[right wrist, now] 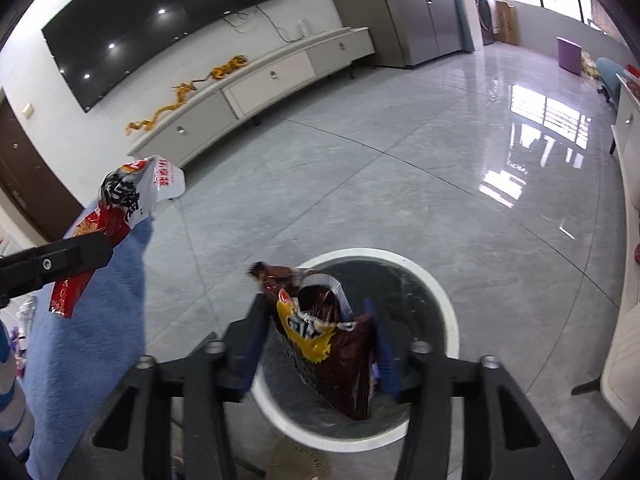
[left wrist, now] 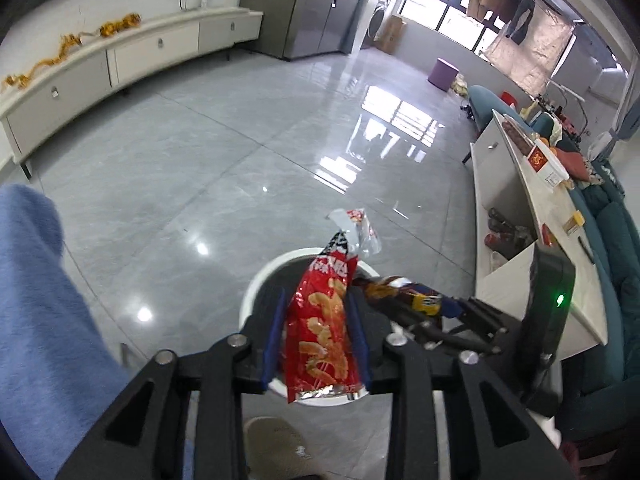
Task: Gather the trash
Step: 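Open both tools over the white bin to drop the bags, then move both open tools back over the trash on the rug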
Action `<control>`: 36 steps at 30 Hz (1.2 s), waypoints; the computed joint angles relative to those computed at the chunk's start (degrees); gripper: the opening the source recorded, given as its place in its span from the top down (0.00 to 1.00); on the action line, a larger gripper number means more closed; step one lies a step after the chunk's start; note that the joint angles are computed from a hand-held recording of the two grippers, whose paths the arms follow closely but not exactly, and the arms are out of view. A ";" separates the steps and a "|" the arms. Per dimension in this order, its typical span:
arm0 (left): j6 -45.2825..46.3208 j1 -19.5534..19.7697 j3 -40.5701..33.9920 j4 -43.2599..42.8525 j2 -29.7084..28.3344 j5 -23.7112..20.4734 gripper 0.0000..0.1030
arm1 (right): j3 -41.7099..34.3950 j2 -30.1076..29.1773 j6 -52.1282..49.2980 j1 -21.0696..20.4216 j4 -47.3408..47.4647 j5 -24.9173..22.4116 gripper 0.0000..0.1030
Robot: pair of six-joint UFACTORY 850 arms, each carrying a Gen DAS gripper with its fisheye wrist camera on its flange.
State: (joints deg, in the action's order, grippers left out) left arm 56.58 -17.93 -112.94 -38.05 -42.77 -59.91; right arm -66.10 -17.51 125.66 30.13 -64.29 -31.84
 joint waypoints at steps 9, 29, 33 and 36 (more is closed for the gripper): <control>-5.02 -0.99 -5.49 0.11 -4.08 -4.47 0.52 | 1.76 0.04 -0.91 -0.89 3.06 0.17 0.43; 6.94 7.34 8.83 -6.44 7.19 5.41 0.51 | -0.69 4.53 1.53 5.03 -0.33 -8.47 0.42; 7.46 10.69 10.99 -6.66 8.29 5.33 0.51 | -3.59 4.30 1.55 7.12 -1.61 -10.82 0.42; 8.76 13.38 11.78 -6.83 8.79 4.50 0.51 | -7.14 3.04 -1.09 8.67 -2.16 -11.80 0.42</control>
